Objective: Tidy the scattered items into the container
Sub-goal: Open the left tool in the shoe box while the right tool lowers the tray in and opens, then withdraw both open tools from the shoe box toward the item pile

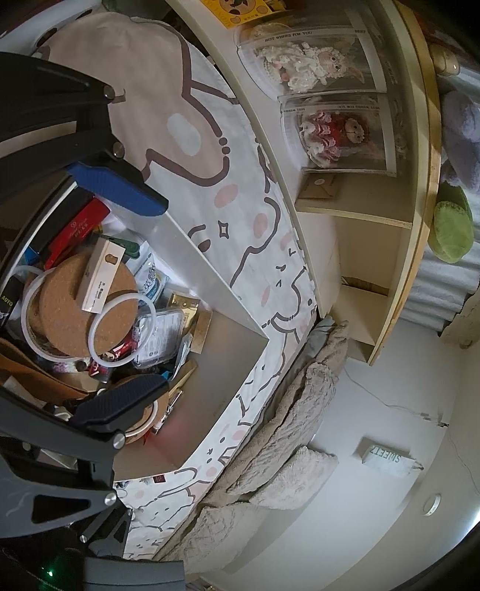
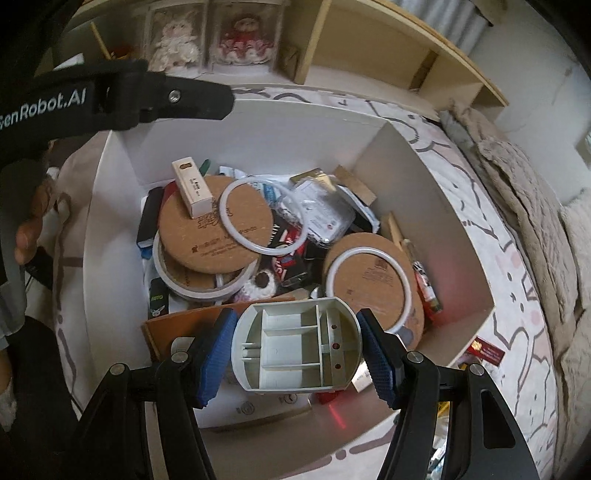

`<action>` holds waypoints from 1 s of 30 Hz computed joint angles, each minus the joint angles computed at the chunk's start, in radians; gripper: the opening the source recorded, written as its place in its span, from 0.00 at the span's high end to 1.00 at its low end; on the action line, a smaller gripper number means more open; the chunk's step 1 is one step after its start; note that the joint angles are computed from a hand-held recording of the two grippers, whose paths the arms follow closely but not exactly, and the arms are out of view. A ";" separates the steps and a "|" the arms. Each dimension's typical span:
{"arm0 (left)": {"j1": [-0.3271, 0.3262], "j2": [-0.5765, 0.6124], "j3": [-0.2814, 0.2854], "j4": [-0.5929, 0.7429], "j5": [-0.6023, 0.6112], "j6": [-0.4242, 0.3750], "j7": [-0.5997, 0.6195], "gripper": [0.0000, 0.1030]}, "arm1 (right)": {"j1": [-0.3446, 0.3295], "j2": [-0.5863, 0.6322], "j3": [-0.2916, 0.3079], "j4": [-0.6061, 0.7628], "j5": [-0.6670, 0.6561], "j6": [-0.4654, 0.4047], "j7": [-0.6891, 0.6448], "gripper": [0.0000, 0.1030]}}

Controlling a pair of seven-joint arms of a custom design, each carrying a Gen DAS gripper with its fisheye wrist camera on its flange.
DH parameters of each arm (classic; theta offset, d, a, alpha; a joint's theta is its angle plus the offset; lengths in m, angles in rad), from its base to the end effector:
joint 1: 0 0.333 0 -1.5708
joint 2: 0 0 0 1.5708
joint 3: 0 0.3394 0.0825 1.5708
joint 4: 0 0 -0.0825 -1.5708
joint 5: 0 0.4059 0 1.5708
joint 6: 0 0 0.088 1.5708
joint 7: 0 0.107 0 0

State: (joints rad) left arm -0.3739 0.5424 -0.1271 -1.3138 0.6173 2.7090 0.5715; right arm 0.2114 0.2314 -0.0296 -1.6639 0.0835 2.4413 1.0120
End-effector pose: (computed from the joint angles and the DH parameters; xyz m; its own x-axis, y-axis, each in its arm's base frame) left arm 0.7005 -0.3749 0.5394 -0.0269 -0.9661 0.2567 -0.6215 -0.1849 -0.7613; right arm 0.6880 0.1287 0.5475 0.5822 -0.7847 0.2129 -0.6390 -0.6035 -0.4769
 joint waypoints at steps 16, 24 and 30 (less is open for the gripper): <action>0.013 0.004 -0.004 -0.007 -0.018 0.016 0.020 0.15 | -0.005 -0.011 -0.011 -0.026 0.013 0.125 0.038 0.00; 0.007 -0.002 -0.001 -0.014 -0.008 0.022 0.021 0.15 | -0.009 -0.036 -0.012 -0.057 0.009 0.158 0.066 0.00; -0.004 -0.002 0.004 -0.007 0.009 0.013 0.017 0.15 | -0.021 -0.058 -0.010 -0.086 0.033 0.188 0.095 0.00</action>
